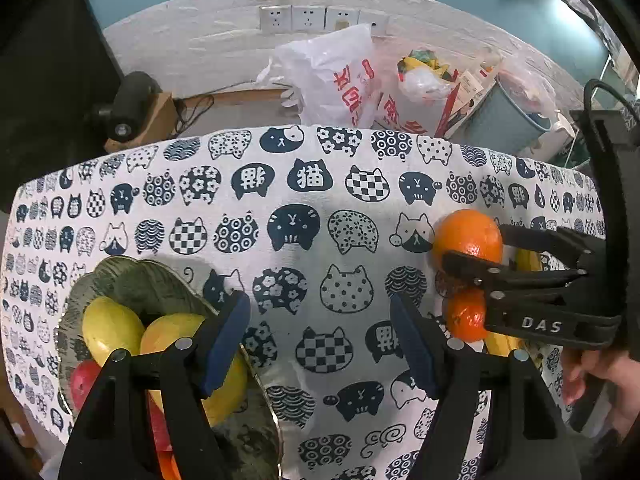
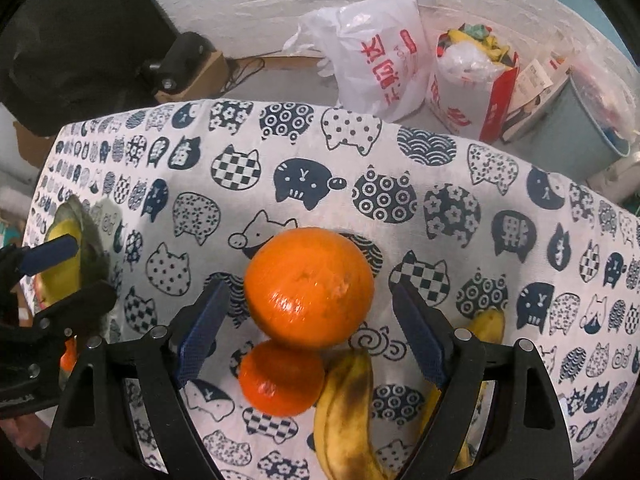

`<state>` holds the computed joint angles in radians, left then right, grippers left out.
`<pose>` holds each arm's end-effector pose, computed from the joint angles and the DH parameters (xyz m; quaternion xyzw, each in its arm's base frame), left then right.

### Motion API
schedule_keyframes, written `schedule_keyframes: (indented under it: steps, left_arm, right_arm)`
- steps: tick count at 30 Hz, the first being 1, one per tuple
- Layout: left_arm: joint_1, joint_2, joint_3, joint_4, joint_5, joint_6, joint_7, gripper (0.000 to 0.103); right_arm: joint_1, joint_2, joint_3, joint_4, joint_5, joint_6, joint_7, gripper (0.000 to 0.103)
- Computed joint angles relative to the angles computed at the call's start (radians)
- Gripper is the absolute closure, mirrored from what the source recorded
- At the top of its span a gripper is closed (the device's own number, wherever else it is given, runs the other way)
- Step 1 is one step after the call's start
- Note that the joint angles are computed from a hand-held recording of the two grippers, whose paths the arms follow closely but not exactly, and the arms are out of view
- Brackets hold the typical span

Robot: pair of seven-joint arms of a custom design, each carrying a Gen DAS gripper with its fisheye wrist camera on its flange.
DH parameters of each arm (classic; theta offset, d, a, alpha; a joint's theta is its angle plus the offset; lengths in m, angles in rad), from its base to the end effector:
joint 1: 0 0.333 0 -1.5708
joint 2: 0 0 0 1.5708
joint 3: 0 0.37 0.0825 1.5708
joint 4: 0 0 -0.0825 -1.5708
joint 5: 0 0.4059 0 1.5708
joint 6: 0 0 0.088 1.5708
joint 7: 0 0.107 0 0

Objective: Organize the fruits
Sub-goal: 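Grasp the large orange with the right tool and lift it, then grasp the small orange with the left tool while the right tool holds the large orange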

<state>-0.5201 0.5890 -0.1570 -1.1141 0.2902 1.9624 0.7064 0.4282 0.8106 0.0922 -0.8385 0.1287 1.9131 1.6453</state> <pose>0.6583 -0.4544 0.5470 -0.7478 0.6433 -0.1295 0.1006 0.7490 0.3989 0.5010 -0.8172 0.5528 0.0206 0.1617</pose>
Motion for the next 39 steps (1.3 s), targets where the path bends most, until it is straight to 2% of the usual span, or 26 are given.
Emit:
schedule_keyframes:
  steps: [3, 5, 6, 13, 18, 26, 34, 39]
  left_arm:
    - [0.001, 0.014, -0.001, 0.02, -0.006, -0.005, 0.006, 0.029]
    - [0.001, 0.019, 0.0, 0.027, -0.008, -0.002, 0.008, 0.029]
    - [0.002, 0.02, 0.0, 0.029, -0.01, 0.0, 0.009, 0.029]
    - [0.003, 0.025, -0.004, 0.035, -0.028, 0.018, 0.009, 0.029]
    - [-0.005, 0.053, -0.014, 0.074, -0.051, 0.027, 0.024, 0.029]
    - [-0.043, 0.153, -0.023, 0.23, -0.093, 0.003, 0.095, 0.026]
    - [-0.091, 0.305, -0.017, 0.469, -0.15, -0.087, 0.157, 0.026]
    - [-0.09, 0.31, -0.013, 0.453, -0.181, -0.06, 0.152, 0.026]
  right_arm:
    - [-0.002, 0.017, 0.004, 0.016, 0.007, -0.002, -0.005, 0.021]
    - [-0.001, 0.027, 0.007, 0.029, 0.009, -0.01, -0.014, 0.033]
    - [0.001, 0.031, 0.005, 0.035, 0.007, -0.016, -0.015, 0.034]
    - [-0.002, -0.022, -0.005, -0.052, 0.003, 0.043, -0.013, 0.035]
    - [-0.018, -0.107, -0.011, -0.169, -0.008, 0.13, 0.003, 0.035]
    - [-0.061, -0.251, -0.008, -0.365, -0.003, 0.226, 0.016, 0.035]
    - [-0.102, -0.364, -0.007, -0.53, 0.013, 0.285, 0.017, 0.035]
    - [-0.122, -0.405, -0.008, -0.594, 0.027, 0.304, 0.017, 0.035]
